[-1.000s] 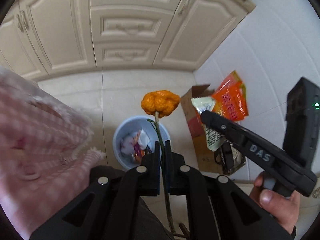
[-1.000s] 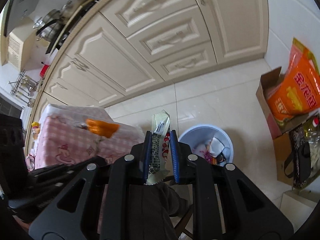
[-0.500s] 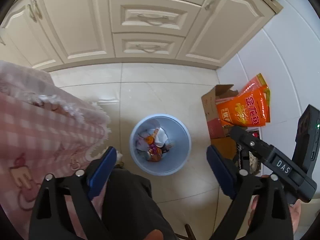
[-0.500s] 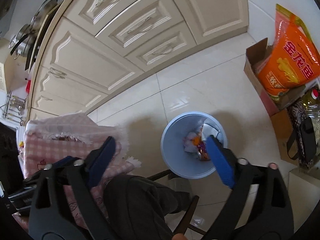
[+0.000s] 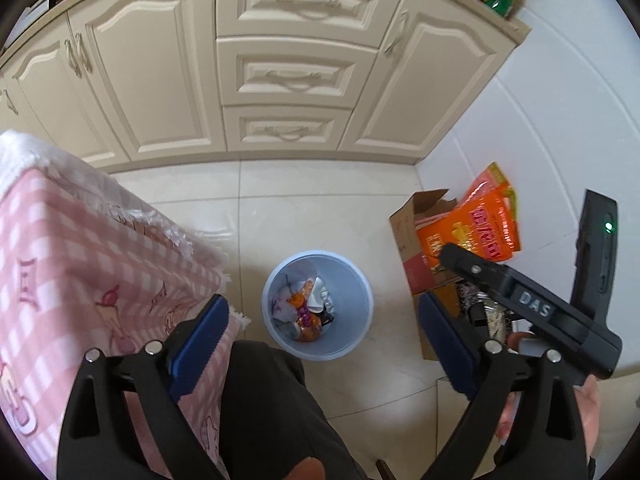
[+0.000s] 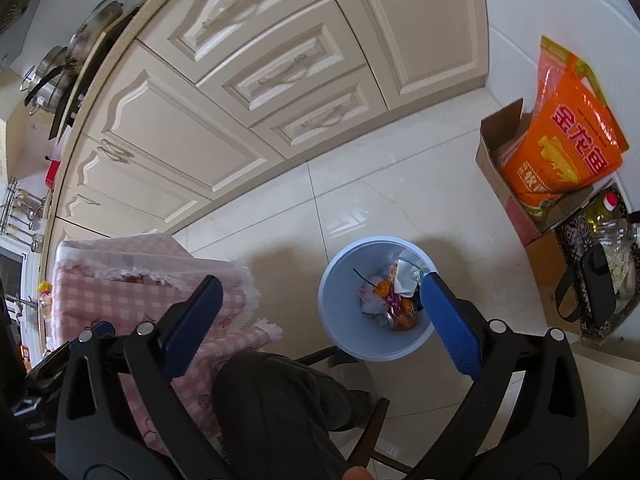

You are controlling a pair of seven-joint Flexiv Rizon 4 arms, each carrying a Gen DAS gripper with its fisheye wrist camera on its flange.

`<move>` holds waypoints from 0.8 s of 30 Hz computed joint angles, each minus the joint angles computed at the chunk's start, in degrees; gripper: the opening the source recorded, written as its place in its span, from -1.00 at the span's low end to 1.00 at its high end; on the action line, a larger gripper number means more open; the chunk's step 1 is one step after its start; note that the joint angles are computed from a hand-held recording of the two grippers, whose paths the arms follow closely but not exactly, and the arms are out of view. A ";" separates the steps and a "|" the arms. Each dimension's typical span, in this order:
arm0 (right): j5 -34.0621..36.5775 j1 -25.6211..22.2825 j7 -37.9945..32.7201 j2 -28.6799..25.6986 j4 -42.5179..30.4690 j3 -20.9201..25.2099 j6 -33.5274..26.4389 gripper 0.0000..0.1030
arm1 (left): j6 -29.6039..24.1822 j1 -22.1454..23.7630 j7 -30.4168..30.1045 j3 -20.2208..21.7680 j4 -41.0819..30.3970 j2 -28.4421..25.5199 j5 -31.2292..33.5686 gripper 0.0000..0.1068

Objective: Collect trash
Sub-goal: 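Swing both tools back over the table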

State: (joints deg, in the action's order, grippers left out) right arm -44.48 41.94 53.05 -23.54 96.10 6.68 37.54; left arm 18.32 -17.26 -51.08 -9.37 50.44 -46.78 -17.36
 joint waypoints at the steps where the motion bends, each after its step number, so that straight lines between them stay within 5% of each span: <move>1: -0.21 0.30 -0.53 0.01 -0.81 -0.07 -1.03 0.88 | 0.62 0.44 0.70 -0.36 1.25 0.93 -0.51 0.75; 11: -3.55 4.02 -9.78 -2.90 -14.32 -1.52 -12.76 0.88 | 5.86 6.42 8.62 -2.88 10.85 9.38 -8.92 0.75; 24: -2.29 8.19 -29.84 -16.82 -41.10 -7.78 -14.46 0.88 | 10.67 13.25 11.01 -2.11 13.32 12.71 -16.65 0.75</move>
State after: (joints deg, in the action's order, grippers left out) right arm -46.77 50.13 23.21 -40.37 55.00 -1.09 23.08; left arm 28.99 -4.00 -40.08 -11.48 63.75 -34.07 -34.01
